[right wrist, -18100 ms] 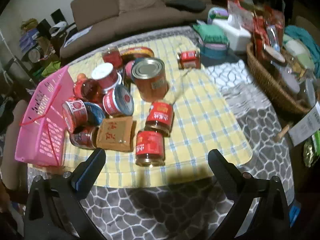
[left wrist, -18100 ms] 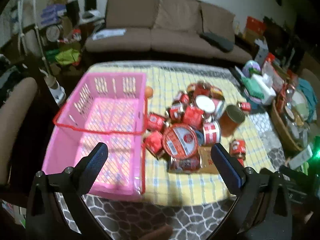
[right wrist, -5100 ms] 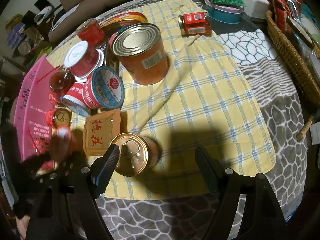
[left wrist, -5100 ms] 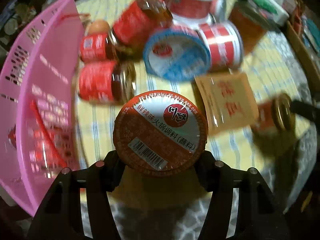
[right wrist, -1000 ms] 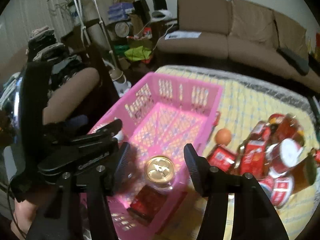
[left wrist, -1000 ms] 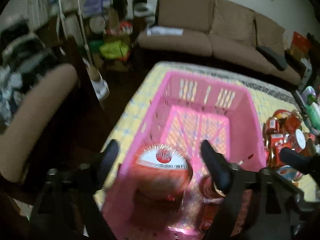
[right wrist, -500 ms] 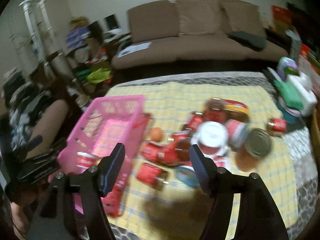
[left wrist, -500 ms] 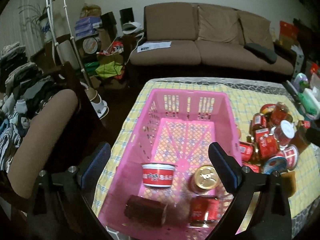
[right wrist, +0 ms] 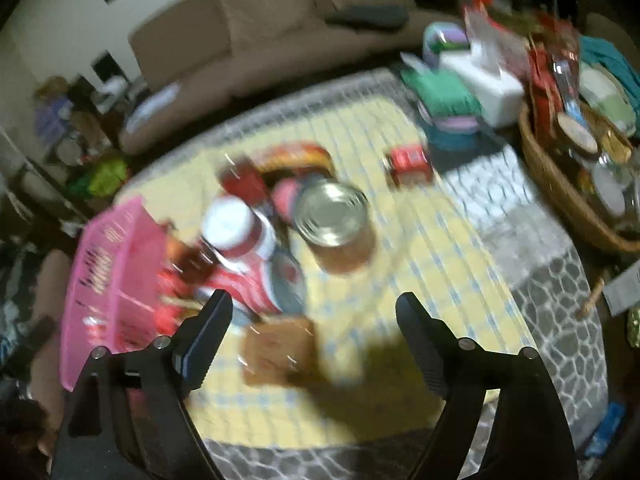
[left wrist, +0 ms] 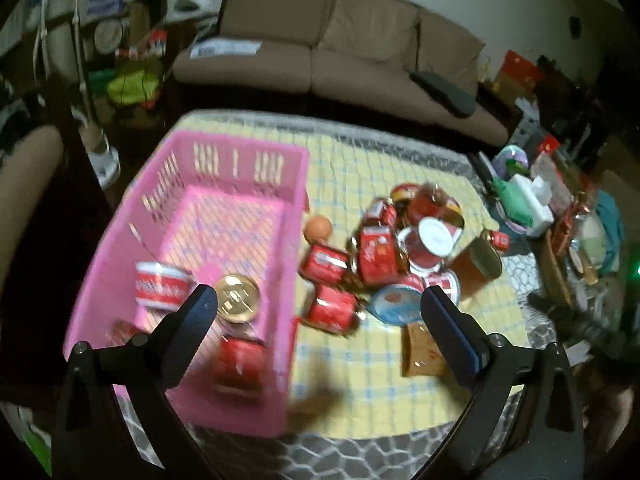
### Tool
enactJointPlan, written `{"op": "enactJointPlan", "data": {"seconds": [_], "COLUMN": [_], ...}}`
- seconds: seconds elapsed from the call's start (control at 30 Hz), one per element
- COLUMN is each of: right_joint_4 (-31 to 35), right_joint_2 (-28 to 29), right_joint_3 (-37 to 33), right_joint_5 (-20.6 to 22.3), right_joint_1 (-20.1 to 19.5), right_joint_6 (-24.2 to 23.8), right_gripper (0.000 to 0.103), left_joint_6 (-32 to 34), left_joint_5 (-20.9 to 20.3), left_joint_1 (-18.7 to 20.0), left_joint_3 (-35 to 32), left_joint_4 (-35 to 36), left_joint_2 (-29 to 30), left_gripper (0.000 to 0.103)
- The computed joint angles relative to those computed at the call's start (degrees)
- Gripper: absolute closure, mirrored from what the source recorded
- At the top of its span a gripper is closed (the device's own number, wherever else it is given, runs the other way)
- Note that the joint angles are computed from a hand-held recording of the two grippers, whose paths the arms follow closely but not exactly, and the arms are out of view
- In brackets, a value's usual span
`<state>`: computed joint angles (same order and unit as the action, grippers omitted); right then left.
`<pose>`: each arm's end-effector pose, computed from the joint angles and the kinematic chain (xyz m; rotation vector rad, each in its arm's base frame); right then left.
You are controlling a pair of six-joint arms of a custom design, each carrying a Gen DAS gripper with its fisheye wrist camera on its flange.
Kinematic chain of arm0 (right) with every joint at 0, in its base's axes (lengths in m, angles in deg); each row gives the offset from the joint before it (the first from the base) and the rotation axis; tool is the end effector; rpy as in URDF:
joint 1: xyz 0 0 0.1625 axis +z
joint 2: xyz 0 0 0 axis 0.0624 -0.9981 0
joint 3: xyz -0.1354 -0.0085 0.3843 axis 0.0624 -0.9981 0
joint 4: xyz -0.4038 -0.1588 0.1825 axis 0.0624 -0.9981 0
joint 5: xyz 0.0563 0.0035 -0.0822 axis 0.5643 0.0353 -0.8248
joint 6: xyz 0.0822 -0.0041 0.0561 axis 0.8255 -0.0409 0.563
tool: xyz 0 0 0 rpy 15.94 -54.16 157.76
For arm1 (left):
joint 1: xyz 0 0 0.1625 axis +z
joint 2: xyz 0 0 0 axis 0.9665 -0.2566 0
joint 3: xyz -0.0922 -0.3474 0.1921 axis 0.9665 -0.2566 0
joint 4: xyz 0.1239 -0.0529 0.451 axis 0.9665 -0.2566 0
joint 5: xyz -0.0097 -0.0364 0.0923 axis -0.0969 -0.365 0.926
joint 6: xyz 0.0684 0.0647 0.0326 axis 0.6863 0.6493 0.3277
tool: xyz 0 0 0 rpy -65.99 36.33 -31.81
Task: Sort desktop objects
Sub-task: 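Grasp the tan square packet with the right gripper and lift it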
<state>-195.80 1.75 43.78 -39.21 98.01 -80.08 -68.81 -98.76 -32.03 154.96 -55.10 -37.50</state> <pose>0.2153 -0.6629 0.3446 0.1866 -2.5099 0.6196 -0.3409 -0.6083 0.2562 0.0598 2.4111 -0.8920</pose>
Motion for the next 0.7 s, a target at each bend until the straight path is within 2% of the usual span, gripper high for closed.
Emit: {"op": "enactJointPlan", "data": {"seconds": [0.17, 0.3, 0.4, 0.53, 0.7], "right_joint_4": [10.5, 14.6, 14.3, 12.2, 14.1], "right_joint_2": [3.6, 7.4, 9.5, 9.8, 9.4], "right_joint_3": [-2.0, -3.4, -3.5, -2.9, -2.5], "right_joint_5": [1.2, -0.6, -4.8, -5.1, -4.2], "right_joint_1": [-1.6, -1.5, -0.8, -0.7, -0.9], "right_joint_6": [0.5, 0.3, -0.3, -0.9, 0.3], "right_gripper": [0.015, 0.015, 0.014, 0.013, 0.013], "left_joint_6": [-8.9, -9.7, -9.5, -9.5, -9.0], "left_joint_5": [-3.3, -2.7, -0.6, 0.7, 0.0], "left_joint_1": [1.2, 1.2, 0.9, 1.1, 1.5], "left_joint_3": [-2.4, -1.8, -2.5, -3.4, -3.3], "left_joint_4": [5.2, 4.9, 7.9, 11.2, 11.7], "left_joint_2": [1.6, 1.7, 2.4, 3.1, 3.0], "left_gripper": [0.001, 0.001, 0.001, 0.001, 0.001]}}
